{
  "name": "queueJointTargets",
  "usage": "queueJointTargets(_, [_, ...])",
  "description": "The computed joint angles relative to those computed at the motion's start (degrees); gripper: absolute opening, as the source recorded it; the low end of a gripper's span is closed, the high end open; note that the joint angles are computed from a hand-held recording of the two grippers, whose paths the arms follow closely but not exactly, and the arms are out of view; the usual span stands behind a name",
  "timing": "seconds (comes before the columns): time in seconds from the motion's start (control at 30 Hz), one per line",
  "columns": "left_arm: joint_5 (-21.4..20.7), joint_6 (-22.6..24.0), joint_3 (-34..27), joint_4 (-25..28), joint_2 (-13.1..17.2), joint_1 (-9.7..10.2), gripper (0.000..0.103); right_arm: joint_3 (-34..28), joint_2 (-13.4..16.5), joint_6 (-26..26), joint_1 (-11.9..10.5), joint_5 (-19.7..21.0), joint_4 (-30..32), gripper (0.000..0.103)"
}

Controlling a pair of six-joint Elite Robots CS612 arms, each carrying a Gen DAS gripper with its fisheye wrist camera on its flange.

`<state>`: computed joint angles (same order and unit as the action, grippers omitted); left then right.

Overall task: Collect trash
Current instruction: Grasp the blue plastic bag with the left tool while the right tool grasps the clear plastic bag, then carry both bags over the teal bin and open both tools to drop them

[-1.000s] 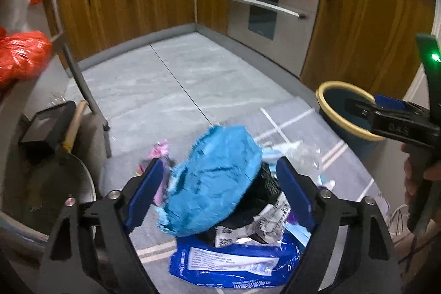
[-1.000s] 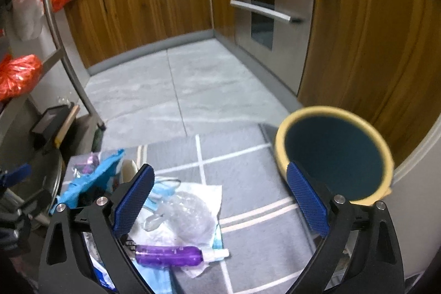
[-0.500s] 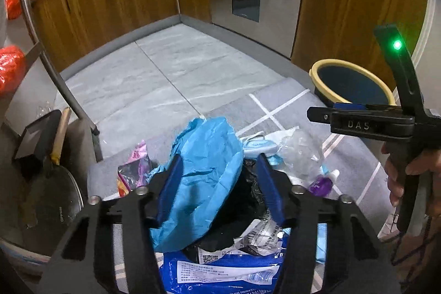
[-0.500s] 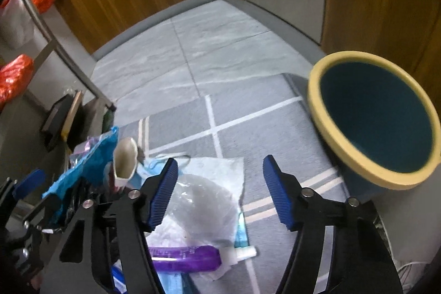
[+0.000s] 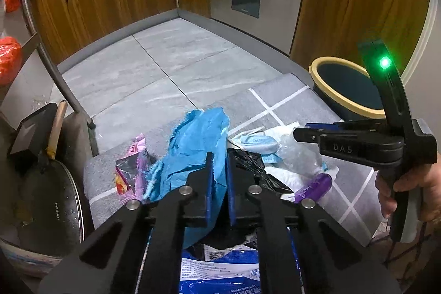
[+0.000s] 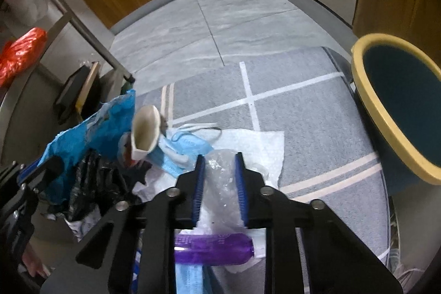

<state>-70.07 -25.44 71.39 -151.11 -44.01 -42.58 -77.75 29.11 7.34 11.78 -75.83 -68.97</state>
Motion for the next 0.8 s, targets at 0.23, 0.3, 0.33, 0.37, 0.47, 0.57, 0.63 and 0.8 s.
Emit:
queueJointTargets(0.23, [6.57, 1.73, 1.79, -4.45, -1.37, -0.93, 0.007, -1.2, -0.22, 1.21, -0.09, -1.34, -2.82, 0.016])
queueJointTargets(0.3, [7.17, 1.75, 2.27, -6.43, -1.74, -0.98, 0.007, -1.68, -0.32, 1.45, -0.14, -1.94, -3.67, 0.015])
queueJointTargets(0.33, [7.31, 1.73, 2.6, -7.91, -1.98, -1.03, 0.007, -1.83, -0.44, 1.5, -0.15, -2.22, -3.79, 0.015])
queueJointTargets(0.37, [7.46, 1.82, 2.82, -9.08, -2.18, -1.09, 0.007, -2.07, -0.61, 1.47, -0.15, -2.85, -3.97, 0.015])
queueJointTargets(0.47, [7.73, 2.43, 3.25, -12.21, -2.58, -1.21, 0.007, -2.74, -1.44, 0.76, -0.04, -4.96, -4.23, 0.015])
queueJointTargets(0.57, [7.34, 2.95, 3.04, -14.81, -2.63, -1.28, 0.007, -2.97, -2.75, 0.03, -0.34, -5.03, -4.12, 0.015])
queueJointTargets(0.63, [7.22, 3.45, 2.75, -16.32, -2.54, -1.36, 0.007, -3.26, -3.77, -1.01, -0.79, -4.75, -4.71, 0.015])
queueJointTargets(0.8, [6.27, 5.02, 1.98, -19.15, -2.26, -1.61, 0.007, -4.26, -4.93, -6.39, -1.51, -8.38, -6.58, 0.015])
